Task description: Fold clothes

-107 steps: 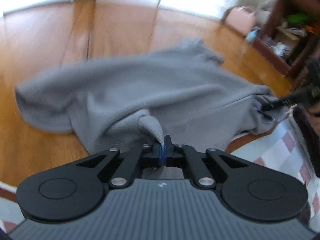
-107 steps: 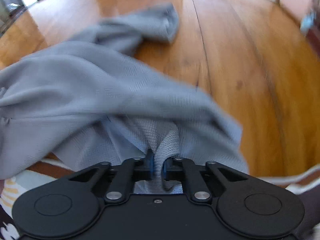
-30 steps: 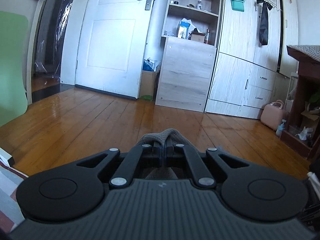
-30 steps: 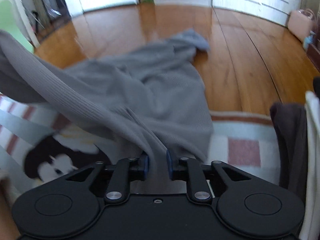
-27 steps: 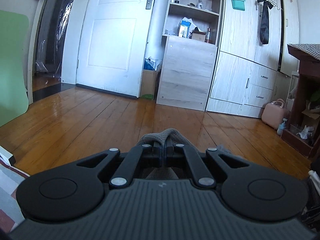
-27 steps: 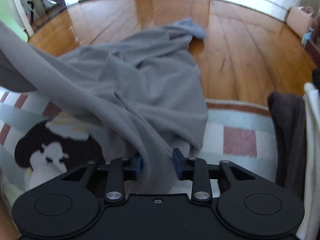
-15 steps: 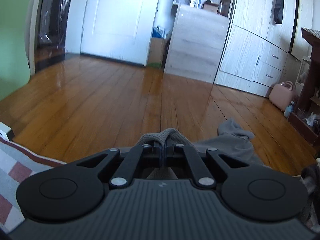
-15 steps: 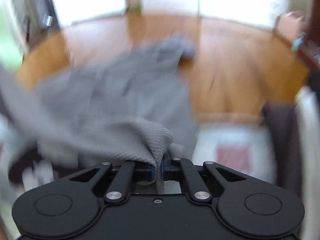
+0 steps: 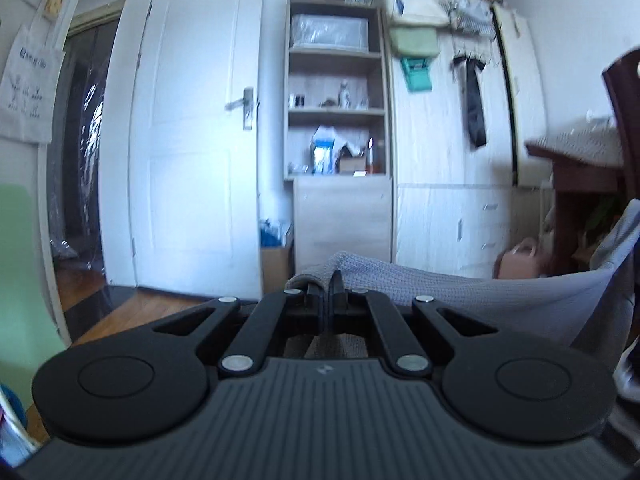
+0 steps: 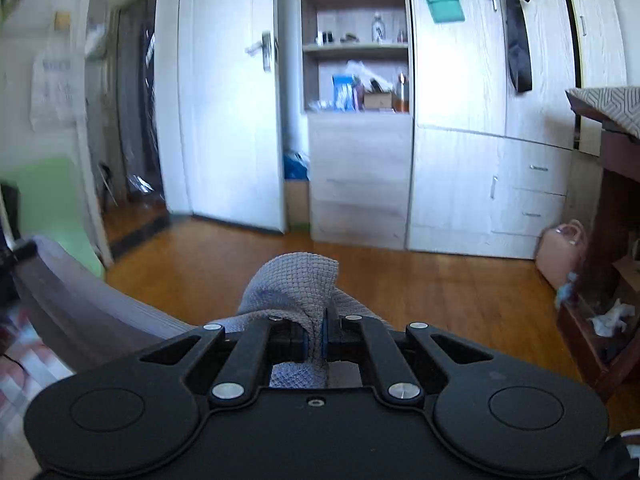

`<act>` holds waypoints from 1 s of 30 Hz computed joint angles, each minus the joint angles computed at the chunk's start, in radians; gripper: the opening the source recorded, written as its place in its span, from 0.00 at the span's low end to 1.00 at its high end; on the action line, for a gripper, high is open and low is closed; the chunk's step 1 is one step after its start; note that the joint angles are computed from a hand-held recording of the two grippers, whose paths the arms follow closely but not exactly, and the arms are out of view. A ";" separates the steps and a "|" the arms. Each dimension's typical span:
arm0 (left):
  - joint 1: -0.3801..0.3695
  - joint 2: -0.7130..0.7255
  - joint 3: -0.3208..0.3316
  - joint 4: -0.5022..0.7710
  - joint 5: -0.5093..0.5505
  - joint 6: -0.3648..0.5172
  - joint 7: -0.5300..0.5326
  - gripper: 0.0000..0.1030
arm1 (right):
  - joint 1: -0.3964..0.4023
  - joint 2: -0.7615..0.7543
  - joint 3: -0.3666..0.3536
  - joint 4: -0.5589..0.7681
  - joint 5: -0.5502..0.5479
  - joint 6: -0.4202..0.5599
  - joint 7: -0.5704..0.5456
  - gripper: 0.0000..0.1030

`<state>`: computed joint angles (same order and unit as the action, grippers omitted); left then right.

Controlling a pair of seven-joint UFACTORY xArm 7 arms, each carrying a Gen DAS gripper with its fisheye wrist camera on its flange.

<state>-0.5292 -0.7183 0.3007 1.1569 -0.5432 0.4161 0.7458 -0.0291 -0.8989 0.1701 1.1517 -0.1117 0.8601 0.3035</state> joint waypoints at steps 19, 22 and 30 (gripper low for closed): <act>0.234 0.743 -0.106 0.420 0.155 -0.080 -0.104 0.06 | 0.028 0.920 -0.098 0.685 -0.046 0.095 -0.058 0.07; 0.276 1.050 -0.117 0.717 0.228 0.028 -0.224 0.23 | 0.062 1.226 -0.142 0.908 -0.112 -0.012 -0.046 0.51; 0.322 1.039 -0.138 0.380 0.279 -0.039 -0.496 0.58 | 0.151 1.184 -0.229 0.441 -0.234 -0.222 0.189 0.74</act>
<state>-0.2073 0.3202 0.1632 1.5372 -0.2640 0.3767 0.2495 0.1220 0.2850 -0.0592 1.5931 -0.3452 0.6379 0.4924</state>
